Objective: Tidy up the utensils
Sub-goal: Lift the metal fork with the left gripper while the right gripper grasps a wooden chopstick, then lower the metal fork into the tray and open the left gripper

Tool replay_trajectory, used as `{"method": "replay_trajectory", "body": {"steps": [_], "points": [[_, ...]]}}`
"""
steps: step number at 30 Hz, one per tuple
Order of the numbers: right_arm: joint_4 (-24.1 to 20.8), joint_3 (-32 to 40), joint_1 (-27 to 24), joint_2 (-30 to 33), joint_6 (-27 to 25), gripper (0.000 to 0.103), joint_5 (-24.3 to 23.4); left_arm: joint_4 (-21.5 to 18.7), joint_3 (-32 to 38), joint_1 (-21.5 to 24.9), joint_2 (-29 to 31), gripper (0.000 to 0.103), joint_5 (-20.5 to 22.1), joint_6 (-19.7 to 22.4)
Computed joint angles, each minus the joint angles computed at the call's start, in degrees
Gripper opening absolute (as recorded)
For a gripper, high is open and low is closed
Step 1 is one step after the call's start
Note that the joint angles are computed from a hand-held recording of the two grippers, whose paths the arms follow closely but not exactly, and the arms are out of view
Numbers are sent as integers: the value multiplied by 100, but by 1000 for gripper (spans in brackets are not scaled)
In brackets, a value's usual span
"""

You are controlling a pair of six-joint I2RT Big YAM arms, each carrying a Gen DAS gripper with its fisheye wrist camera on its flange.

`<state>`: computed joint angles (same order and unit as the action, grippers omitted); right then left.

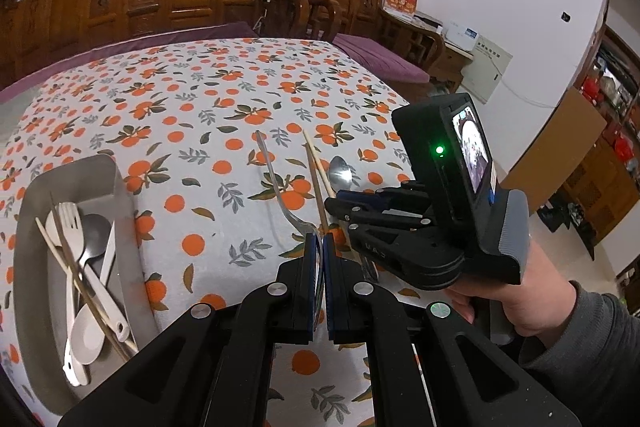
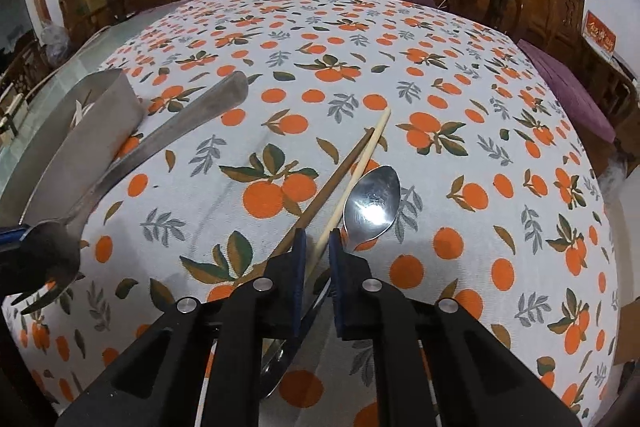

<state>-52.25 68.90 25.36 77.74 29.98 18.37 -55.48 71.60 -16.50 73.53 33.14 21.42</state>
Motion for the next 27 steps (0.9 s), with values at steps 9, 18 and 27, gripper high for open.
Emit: {"method": "replay_trajectory", "body": {"steps": [9, 18, 27], "points": [[-91, -6, -10, -37, 193, 6, 19, 91, 8, 63, -122, 3, -2, 65], [31, -131, 120, -373, 374, 5, 275, 67, 58, 395, -204, 3, -5, 99], [121, -114, 472, -527, 391, 5, 389, 13, 151, 889, -237, 3, 28, 139]]}}
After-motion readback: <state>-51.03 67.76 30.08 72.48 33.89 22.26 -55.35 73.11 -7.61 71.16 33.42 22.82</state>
